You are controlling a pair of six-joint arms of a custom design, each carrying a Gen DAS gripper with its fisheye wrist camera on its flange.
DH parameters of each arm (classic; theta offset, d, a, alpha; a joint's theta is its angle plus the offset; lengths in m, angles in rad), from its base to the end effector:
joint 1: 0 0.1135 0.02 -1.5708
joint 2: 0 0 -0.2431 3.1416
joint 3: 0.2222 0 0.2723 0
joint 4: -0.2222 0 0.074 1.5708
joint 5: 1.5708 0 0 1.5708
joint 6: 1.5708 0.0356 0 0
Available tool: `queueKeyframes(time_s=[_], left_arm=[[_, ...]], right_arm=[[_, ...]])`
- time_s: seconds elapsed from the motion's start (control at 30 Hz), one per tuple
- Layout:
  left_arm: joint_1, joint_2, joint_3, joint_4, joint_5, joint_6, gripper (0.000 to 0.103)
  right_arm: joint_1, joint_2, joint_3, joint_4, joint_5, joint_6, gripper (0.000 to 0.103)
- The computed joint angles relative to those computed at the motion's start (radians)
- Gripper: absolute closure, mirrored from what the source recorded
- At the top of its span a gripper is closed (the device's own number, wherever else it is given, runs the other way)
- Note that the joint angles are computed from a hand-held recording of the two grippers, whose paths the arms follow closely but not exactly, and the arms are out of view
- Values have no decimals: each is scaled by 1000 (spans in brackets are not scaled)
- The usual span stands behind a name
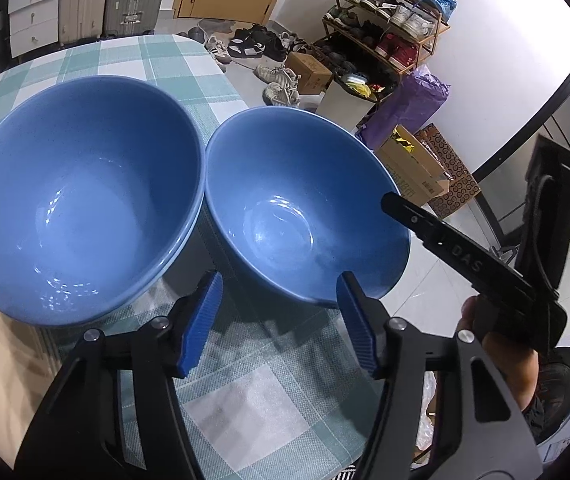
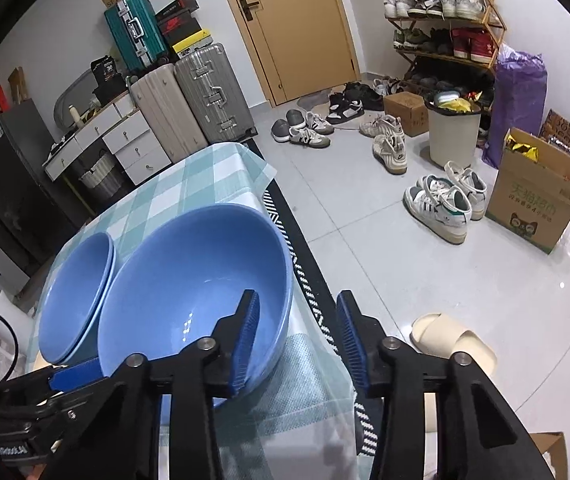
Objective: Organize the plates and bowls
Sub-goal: 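Close the right gripper on the blue bowl rim, then lift the blue bowl with the right gripper off the table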
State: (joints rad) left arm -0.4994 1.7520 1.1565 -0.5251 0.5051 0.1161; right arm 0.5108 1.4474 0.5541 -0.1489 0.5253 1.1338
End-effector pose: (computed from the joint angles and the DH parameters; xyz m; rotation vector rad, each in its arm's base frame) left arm 0.3105 -0.1890 0.1586 0.9656 2.5136 -0.7982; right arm 0.2322 0.1097 0.0949 0.9050 2.2388 0.0369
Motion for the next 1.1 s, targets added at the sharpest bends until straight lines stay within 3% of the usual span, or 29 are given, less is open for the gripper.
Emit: queueKeyframes(time_s=[0.17, 0.33, 0.73, 1.1], left_arm=[[-2, 16, 10, 9, -5, 16, 57], [-8, 10, 7, 22, -3, 41, 67], [-12, -12, -13, 39, -14, 55, 70], [15, -78, -39, 20, 28, 101, 70]], right_arm=[[-15, 11, -14, 66, -25, -19, 84], [-1, 42, 30, 27, -3, -30, 91], [21, 40, 45, -13, 23, -11, 91], [105, -40, 55, -150, 98, 88, 91]])
